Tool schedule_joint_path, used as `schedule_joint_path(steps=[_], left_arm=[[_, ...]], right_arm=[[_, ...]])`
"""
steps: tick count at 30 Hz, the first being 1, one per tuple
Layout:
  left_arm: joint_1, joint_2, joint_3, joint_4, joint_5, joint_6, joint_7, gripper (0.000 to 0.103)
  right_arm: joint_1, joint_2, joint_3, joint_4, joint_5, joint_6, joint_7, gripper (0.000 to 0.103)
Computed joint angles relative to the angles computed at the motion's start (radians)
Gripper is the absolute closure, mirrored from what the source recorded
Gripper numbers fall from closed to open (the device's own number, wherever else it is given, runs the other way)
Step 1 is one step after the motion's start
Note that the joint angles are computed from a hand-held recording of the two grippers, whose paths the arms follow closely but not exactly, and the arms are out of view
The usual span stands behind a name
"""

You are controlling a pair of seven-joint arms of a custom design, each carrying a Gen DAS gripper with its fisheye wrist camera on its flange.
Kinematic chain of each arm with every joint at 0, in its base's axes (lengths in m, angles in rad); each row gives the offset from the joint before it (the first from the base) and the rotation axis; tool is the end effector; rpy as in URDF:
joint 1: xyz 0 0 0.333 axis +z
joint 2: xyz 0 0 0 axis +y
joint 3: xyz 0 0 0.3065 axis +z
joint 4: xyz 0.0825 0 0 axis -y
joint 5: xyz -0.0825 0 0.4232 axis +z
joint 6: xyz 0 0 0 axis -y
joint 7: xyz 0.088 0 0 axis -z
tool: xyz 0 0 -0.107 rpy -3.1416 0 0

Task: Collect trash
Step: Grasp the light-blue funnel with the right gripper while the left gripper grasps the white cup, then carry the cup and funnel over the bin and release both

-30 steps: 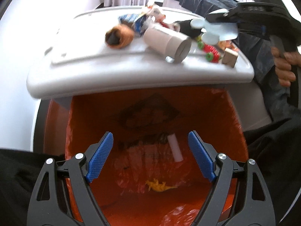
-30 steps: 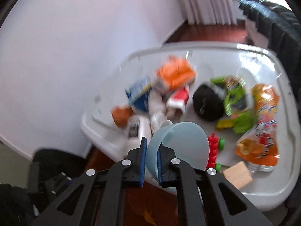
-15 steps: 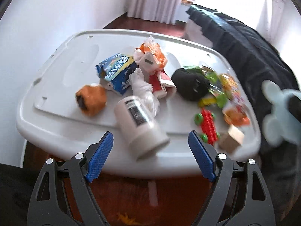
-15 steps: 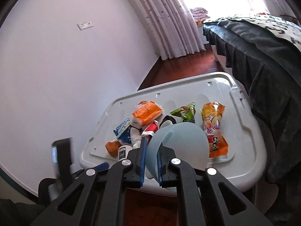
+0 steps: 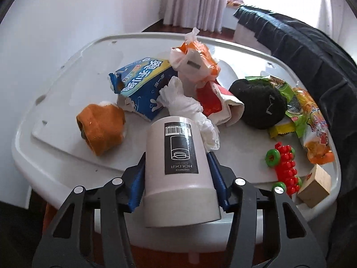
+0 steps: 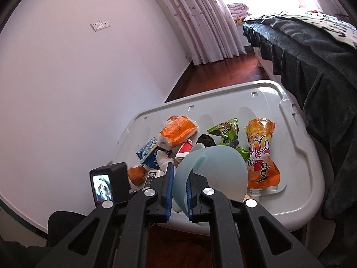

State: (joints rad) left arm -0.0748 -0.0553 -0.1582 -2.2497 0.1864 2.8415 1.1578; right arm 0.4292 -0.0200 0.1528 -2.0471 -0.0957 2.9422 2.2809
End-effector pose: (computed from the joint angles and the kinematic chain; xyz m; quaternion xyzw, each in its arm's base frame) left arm 0.5730 -0.1467 0.4299 -0.6755 0.6637 -0.2566 0.1932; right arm 0.5234 0.3525 0.5327 -0.6207 0.6475 -0.0915 0.4326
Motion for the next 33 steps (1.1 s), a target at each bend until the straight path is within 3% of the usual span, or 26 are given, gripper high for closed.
schedule_joint_path(steps=[5,12,16,24,26,30,33], left_arm=[[-0.03,-0.041,0.043,-0.059,-0.271,0.054,0.309,0.054],[-0.102,-0.199,0.129,-0.164,-0.535,0.061,0.665,0.055],[-0.097,-0.298,0.14,-0.213,-0.552,0.011,0.715,0.055],[-0.036,-0.494,0.137,-0.362,-0.467,-0.07,0.684,0.055],[-0.035,-0.533,0.15,-0.401,-0.451,-0.097,0.695,0.055],[-0.018,-0.599,0.165,-0.462,-0.416,-0.174,0.717,0.055],[0.0,-0.62,0.163,-0.489,-0.389,-0.236,0.729,0.055]], right_arm=[[0.004,0.023,0.0,0.027,-0.013,-0.028,0.008,0.093],[0.017,0.052,-0.004,0.064,-0.064,-0.06,0.047,0.093],[0.029,0.071,-0.003,0.086,-0.073,-0.074,0.047,0.093],[0.07,0.067,0.012,0.055,-0.083,-0.066,0.075,0.093],[0.089,0.05,0.018,0.015,-0.133,-0.046,0.158,0.093],[0.12,0.013,0.044,-0.075,-0.373,-0.043,0.492,0.093],[0.133,0.011,0.067,-0.123,-0.341,-0.034,0.557,0.093]])
